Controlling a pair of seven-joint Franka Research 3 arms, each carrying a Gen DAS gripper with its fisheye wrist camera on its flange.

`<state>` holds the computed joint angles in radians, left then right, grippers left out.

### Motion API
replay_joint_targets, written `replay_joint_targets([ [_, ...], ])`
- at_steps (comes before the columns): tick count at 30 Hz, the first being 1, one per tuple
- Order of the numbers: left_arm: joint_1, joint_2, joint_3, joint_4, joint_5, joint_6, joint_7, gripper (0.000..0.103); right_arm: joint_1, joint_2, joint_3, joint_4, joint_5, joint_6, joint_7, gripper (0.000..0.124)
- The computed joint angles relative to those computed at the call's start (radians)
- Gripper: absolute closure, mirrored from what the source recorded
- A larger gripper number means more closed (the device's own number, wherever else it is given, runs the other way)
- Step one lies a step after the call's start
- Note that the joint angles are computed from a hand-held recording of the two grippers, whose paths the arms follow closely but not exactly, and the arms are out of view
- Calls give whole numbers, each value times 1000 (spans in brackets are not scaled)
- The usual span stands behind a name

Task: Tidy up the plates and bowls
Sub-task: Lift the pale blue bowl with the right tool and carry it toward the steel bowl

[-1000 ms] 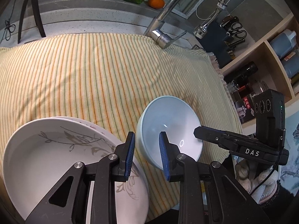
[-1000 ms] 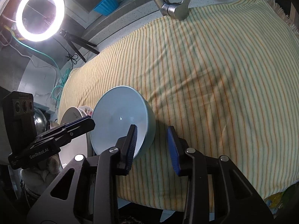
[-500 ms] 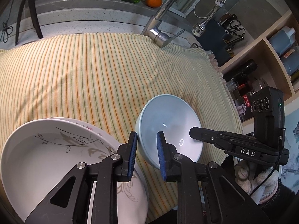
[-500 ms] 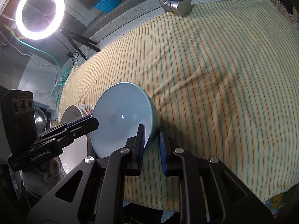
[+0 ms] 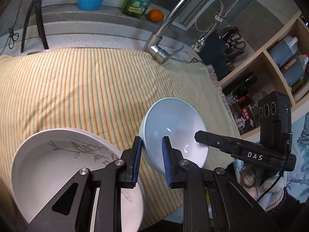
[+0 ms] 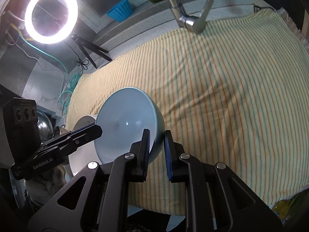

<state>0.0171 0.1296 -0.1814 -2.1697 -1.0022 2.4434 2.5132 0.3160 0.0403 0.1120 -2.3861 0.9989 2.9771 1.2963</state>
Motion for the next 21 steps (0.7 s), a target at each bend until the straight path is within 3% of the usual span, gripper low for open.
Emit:
replay_joint_targets([
  [10, 19, -107, 56, -58, -106, -4, 71, 84, 29, 1, 16, 64, -48, 0, 11, 109],
  [21, 51, -188, 138, -122, -164, 19, 92, 84, 58, 84, 59, 210, -94, -43, -8, 109],
])
